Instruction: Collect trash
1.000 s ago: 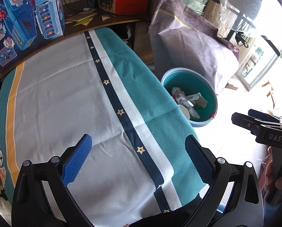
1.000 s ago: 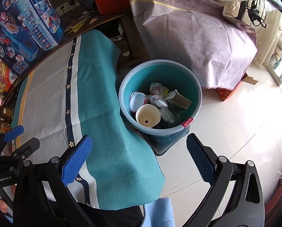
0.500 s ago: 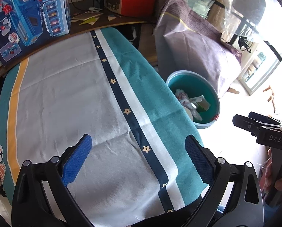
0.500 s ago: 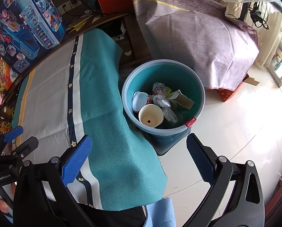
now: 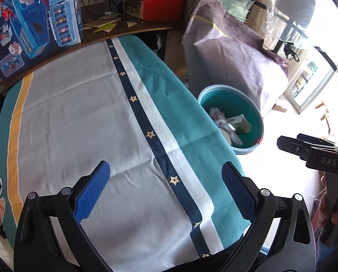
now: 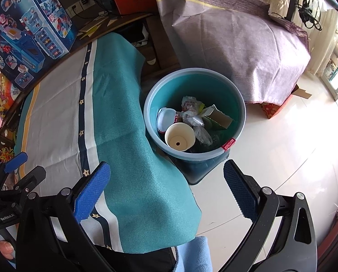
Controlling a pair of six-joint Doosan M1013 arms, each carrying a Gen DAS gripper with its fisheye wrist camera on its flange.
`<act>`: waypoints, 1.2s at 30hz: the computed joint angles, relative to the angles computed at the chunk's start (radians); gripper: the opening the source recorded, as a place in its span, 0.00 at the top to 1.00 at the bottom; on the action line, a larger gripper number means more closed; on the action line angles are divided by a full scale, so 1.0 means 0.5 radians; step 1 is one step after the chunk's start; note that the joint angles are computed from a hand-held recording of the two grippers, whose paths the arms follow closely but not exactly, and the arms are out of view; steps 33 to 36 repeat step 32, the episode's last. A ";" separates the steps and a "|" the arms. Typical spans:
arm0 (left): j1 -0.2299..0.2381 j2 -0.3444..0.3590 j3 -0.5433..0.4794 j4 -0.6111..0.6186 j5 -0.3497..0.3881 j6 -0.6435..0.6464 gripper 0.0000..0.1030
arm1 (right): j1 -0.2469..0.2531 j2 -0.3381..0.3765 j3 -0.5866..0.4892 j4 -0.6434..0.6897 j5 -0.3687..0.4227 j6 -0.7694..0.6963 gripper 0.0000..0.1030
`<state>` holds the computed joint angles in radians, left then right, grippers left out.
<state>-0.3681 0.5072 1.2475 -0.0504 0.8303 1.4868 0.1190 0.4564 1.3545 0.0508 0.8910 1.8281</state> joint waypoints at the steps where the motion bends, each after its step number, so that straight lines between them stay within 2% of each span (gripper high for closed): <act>1: -0.001 0.001 -0.001 0.004 0.001 -0.002 0.04 | 0.000 -0.001 0.001 -0.001 0.000 0.003 0.07; 18: -0.004 0.006 -0.003 0.062 0.008 -0.029 0.04 | 0.003 0.006 -0.009 -0.010 0.005 0.019 0.07; 27: 0.006 0.035 -0.041 0.012 0.079 -0.003 0.04 | -0.004 0.021 -0.035 -0.039 0.017 0.030 0.07; 36: 0.000 0.033 -0.034 0.070 0.076 -0.060 0.04 | -0.006 0.022 -0.037 -0.046 0.014 0.032 0.07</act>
